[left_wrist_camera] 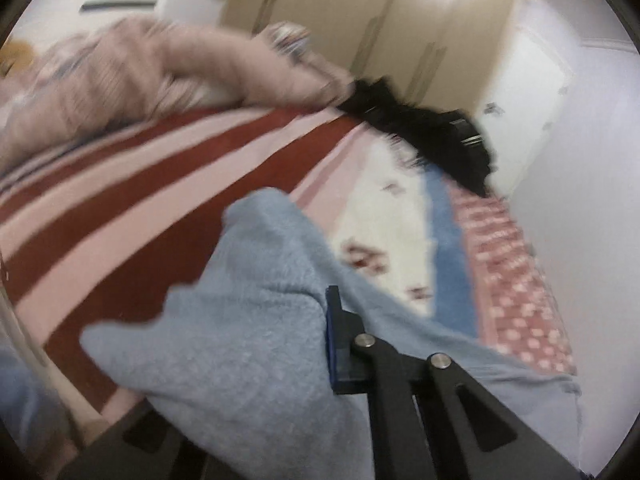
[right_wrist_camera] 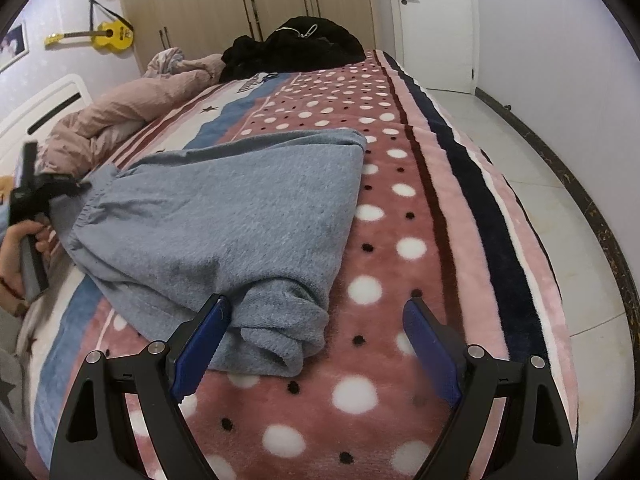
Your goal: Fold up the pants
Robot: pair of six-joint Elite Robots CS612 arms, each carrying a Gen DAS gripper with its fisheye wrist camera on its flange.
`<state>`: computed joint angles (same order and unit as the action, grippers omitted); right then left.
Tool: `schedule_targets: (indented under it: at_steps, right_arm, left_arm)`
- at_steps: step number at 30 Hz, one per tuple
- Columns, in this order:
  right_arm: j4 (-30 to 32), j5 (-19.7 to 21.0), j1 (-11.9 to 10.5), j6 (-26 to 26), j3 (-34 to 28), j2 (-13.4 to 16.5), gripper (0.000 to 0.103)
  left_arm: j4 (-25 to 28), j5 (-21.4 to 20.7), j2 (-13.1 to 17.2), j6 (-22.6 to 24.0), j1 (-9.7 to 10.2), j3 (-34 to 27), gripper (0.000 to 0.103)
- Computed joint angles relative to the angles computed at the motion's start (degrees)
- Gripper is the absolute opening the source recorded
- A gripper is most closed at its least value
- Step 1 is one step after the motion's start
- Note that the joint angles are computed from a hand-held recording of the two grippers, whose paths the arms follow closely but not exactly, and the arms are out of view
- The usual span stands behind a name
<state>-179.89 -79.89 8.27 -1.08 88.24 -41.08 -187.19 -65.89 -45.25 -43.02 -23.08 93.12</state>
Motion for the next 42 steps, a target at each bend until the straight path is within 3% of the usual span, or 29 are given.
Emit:
schedule_targets:
  at_steps: [3, 5, 7, 9, 10, 13, 15, 17, 19, 22, 24, 27, 29, 34, 38, 40, 41, 42]
  right_arm:
    - [-0.3, 0.0, 0.1, -0.2, 0.1, 0.0, 0.086]
    - [-0.3, 0.1, 0.1, -0.3, 0.1, 0.0, 0.086]
    - [-0.4, 0.2, 0.0, -0.2, 0.3, -0.1, 0.086]
    - [-0.5, 0.4, 0.0, 0.2, 0.3, -0.1, 0.086]
    - [-0.4, 0.7, -0.1, 0.4, 0.3, -0.2, 0.086]
    - [-0.3, 1.8, -0.4, 1.1, 0.5, -0.3, 0.086]
    - [-0.3, 2.4, -0.5, 1.4, 0.7, -0.4, 0.086]
    - [-0.5, 2.7, -0.7, 1.5, 1.0, -0.5, 0.086]
    - [-0.7, 3.2, -0.8, 1.6, 1.4, -0.8, 0.086]
    - [-3.2, 4.9, -1.4, 2.9, 2.9, -1.8, 0.086]
    - [-5.1, 6.1, -1.7, 3.9, 3.6, -2.5, 0.086]
    - [-6.3, 8.7, -2.0, 5.3, 3.3, -3.4, 0.086]
    - [-4.0, 11.8, -1.9, 5.6, 1.9, -3.5, 0.086]
    - [10.3, 21.5, -1.1, 4.3, -4.5, -1.2, 0.086]
    - [14.5, 20.3, 0.5, 3.9, -7.9, 0.8, 0.088]
    - [14.9, 21.8, 0.7, 4.5, -9.0, 1.5, 0.084]
    - [15.1, 21.8, 0.9, 4.6, -9.5, 1.7, 0.076]
    - [15.8, 21.6, 1.1, 4.8, -9.9, 1.9, 0.06]
  left_arm:
    - [-4.9, -0.7, -0.9, 8.0, -2.1, -0.4, 0.003]
    - [-6.4, -3.4, -1.2, 14.7, -3.82, -1.3, 0.003]
    - [-5.0, -8.4, -1.5, 20.7, -5.03, -2.0, 0.004]
    - [0.6, -15.1, -1.3, 25.9, -6.01, -3.6, 0.004]
    - [3.3, -16.6, -1.1, 27.5, -6.44, -4.2, 0.007]
    - [9.3, -20.8, -0.4, 31.9, -7.11, -5.1, 0.035]
    - [11.3, -24.9, -0.3, 36.1, -7.03, -4.9, 0.04]
    - [11.2, -24.3, -1.0, 39.4, -7.5, -3.6, 0.046]
    - [9.9, -26.8, -1.7, 39.1, -7.12, -2.4, 0.049]
    - [5.5, -32.0, -3.4, 35.3, -5.65, 0.4, 0.062]
    - [3.1, -31.3, -4.1, 33.4, -5.12, 1.9, 0.065]
    - [1.7, -25.5, -5.2, 31.9, -4.93, 4.2, 0.065]
    - [2.5, -23.2, -5.1, 28.9, -4.28, 4.4, 0.065]
    - [2.9, -21.4, -4.7, 24.2, -2.89, 5.3, 0.065]
    - [2.3, -23.4, -4.0, 22.1, -1.58, 5.6, 0.065]
    - [1.8, -24.1, -3.9, 21.7, -1.29, 5.9, 0.065]
    - [1.9, -24.3, -3.7, 21.6, -1.2, 5.6, 0.065]
    - [1.8, -24.6, -3.6, 21.6, -1.16, 5.5, 0.065]
